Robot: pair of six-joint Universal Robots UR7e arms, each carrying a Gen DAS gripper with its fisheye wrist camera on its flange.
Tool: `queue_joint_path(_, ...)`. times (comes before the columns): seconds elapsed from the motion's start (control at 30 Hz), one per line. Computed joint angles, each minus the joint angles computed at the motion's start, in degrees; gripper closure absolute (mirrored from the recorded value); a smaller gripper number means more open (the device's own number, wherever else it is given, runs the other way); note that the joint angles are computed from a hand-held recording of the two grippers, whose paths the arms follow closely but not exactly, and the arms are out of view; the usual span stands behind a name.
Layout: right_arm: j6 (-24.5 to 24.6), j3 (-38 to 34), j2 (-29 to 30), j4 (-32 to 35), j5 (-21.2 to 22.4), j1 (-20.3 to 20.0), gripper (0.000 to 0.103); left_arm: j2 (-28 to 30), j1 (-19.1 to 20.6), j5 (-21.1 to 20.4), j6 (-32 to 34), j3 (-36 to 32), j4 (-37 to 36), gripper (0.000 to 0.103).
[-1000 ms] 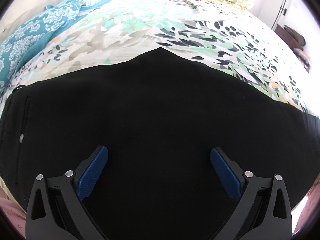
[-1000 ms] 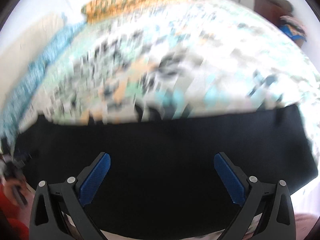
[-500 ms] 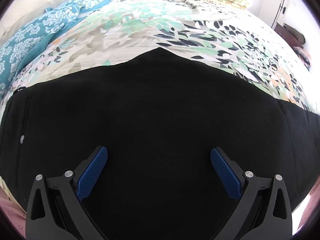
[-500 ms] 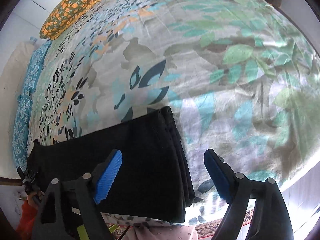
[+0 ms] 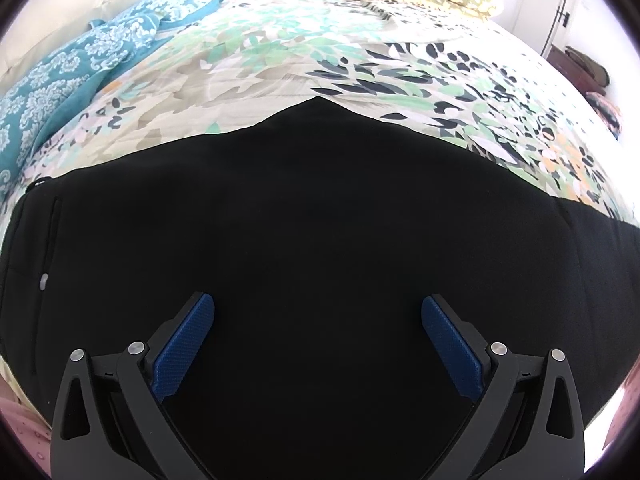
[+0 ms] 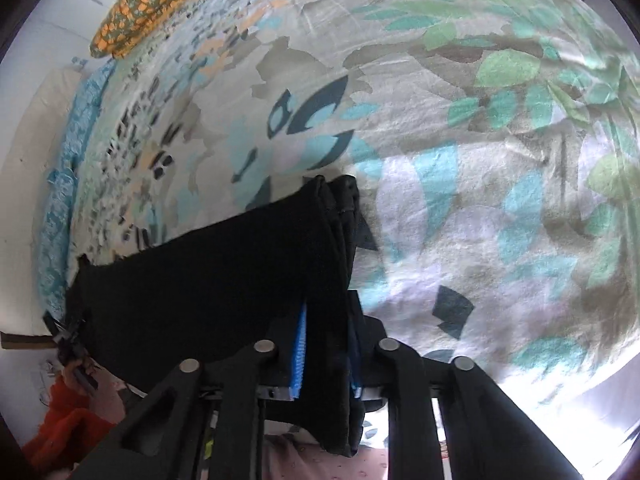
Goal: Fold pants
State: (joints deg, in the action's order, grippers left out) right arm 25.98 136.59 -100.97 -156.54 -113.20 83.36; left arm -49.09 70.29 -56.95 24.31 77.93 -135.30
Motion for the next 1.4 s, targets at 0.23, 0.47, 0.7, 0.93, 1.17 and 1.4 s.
queue_joint_path(0.23, 2.70, 2.28, 6.58, -22.90, 13.91, 6.94, 0.088, 0.14, 0.20, -1.95, -5.54, -3.22, 6.12, 0.001)
queue_joint_path(0.47, 6.51, -9.55, 35.40, -45.66, 29.79, 12.80, 0.088, -1.05, 1.47, -10.28, -12.77, -7.22, 10.31, 0.002)
queue_joint_path(0.7, 9.98, -33.26, 61.06, -43.55, 39.28, 15.49, 0.089, -4.16, 1.89, -13.26, -12.11, -6.20, 7.86, 0.002)
queue_joint_path(0.93, 12.68, -46.66, 70.48, -33.13, 34.56, 18.52, 0.032, -3.72, 2.38, -14.07, -13.26, -6.98, 9.16, 0.002)
queue_joint_path(1.17, -1.19, -33.62, 55.50, -31.00, 7.00, 24.24, 0.019, -6.28, 1.61, -25.21, -7.73, -5.57, 17.10, 0.016)
queue_joint_path(1.4, -0.66, -19.64, 49.61, -41.25, -9.45, 27.81, 0.018, -6.50, -2.06, -19.45, -1.75, -0.16, 19.76, 0.033)
